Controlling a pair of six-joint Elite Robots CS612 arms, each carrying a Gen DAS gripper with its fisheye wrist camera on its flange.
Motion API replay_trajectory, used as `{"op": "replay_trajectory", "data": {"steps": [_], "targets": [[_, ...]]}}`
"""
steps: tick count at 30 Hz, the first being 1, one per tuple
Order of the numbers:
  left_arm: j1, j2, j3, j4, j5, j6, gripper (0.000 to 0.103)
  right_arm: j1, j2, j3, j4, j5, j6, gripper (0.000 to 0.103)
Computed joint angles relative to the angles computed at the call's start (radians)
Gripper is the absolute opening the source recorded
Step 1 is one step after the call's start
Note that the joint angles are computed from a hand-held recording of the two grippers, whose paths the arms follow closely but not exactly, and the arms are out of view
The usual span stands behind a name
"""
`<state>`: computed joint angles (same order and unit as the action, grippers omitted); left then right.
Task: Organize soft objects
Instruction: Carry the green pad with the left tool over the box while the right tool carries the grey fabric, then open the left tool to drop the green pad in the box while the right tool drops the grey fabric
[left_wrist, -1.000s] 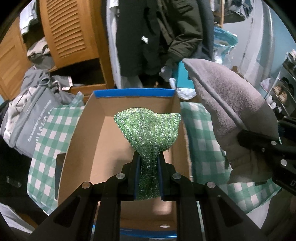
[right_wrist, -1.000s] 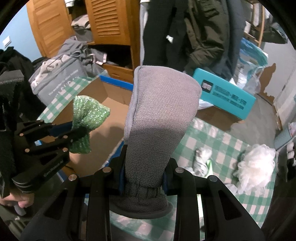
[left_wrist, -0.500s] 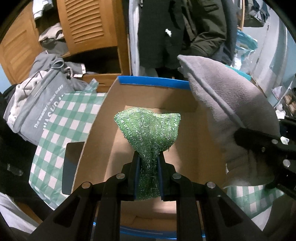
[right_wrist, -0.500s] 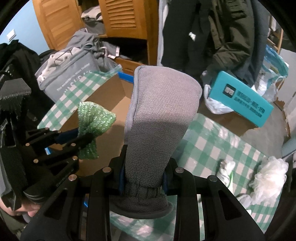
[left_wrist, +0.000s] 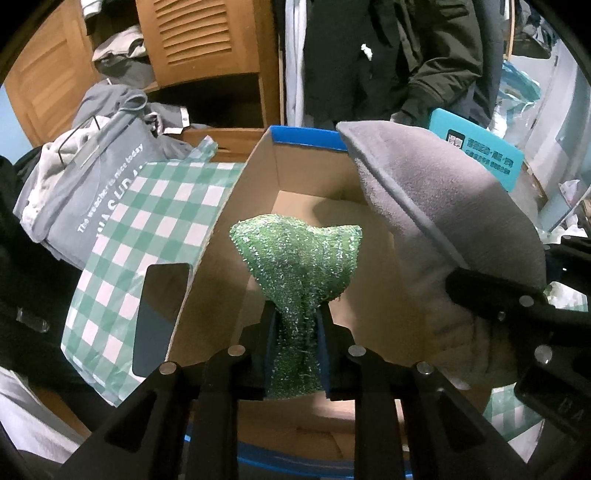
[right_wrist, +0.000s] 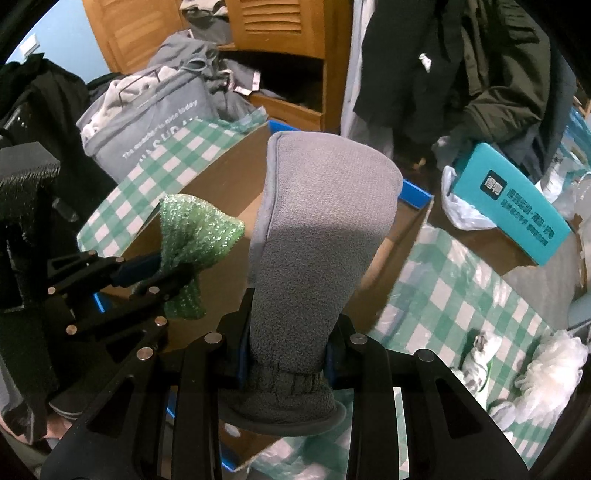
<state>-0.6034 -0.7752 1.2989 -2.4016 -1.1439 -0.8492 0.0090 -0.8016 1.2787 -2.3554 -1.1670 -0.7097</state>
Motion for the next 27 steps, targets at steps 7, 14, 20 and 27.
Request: {"op": "replay_trajectory", "data": {"steps": [7,14,20,27], "targets": [[0.003,-0.006,0.008,0.024,0.003,-0.041,0.049,0.002,-0.002,0.007,-0.030,0.009,0.005,0.064],[0.003,-0.010,0.010,0.003,-0.004,-0.054,0.059,-0.005,-0.013,0.025,-0.083,0.006,0.040,0.077],[-0.006,-0.006,-0.006,-0.020,-0.004,-0.018,0.062,-0.020,-0.016,0.029,-0.102,0.006,0.076,0.078],[-0.020,0.006,-0.037,-0.029,0.007,0.028,0.067,-0.047,-0.023,0.033,-0.126,0.021,0.126,0.078]]}}
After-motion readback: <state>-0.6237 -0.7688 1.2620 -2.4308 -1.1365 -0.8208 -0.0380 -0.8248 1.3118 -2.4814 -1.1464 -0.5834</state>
